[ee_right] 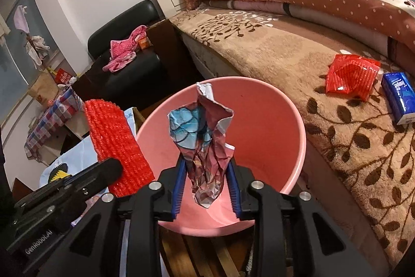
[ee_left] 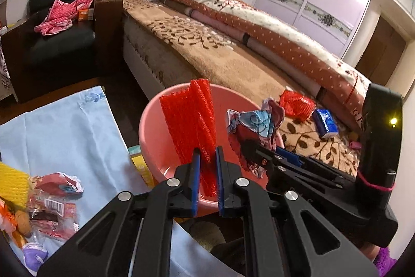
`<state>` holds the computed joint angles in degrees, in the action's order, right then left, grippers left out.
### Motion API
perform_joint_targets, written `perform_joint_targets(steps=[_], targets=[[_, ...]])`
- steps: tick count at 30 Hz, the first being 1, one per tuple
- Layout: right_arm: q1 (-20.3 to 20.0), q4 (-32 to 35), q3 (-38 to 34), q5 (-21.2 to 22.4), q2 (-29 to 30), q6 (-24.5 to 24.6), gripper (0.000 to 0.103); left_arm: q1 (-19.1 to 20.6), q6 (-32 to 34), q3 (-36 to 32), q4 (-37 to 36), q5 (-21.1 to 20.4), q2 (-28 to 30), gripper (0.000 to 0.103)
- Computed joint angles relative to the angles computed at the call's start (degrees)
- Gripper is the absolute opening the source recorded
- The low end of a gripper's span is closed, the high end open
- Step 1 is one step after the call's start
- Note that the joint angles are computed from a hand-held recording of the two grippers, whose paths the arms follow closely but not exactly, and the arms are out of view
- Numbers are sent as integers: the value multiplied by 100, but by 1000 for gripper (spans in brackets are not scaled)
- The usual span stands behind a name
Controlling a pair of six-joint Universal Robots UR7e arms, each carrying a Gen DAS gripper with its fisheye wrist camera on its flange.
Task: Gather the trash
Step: 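Carry both items over the pink bucket and open both grippers, then move both grippers back over the trash pile on the table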
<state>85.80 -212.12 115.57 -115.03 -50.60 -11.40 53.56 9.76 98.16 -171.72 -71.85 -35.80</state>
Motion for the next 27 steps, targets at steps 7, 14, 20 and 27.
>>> perform_joint_targets(steps=[7, 14, 20, 27], targets=[[-43, -62, -26, -4, 35, -64, 49, 23, -91, -73, 210, -74, 5, 33], [87, -297, 36, -181, 60, -208, 50, -7, -77, 108, 12, -15, -173, 34], [317, -600, 253, -116, 65, -266, 50, -176, 22, 578, -492, 453, -490, 34], [677, -910, 556, 134, 169, -285, 50, -302, 107, 1309, -1064, 980, -1045, 34]])
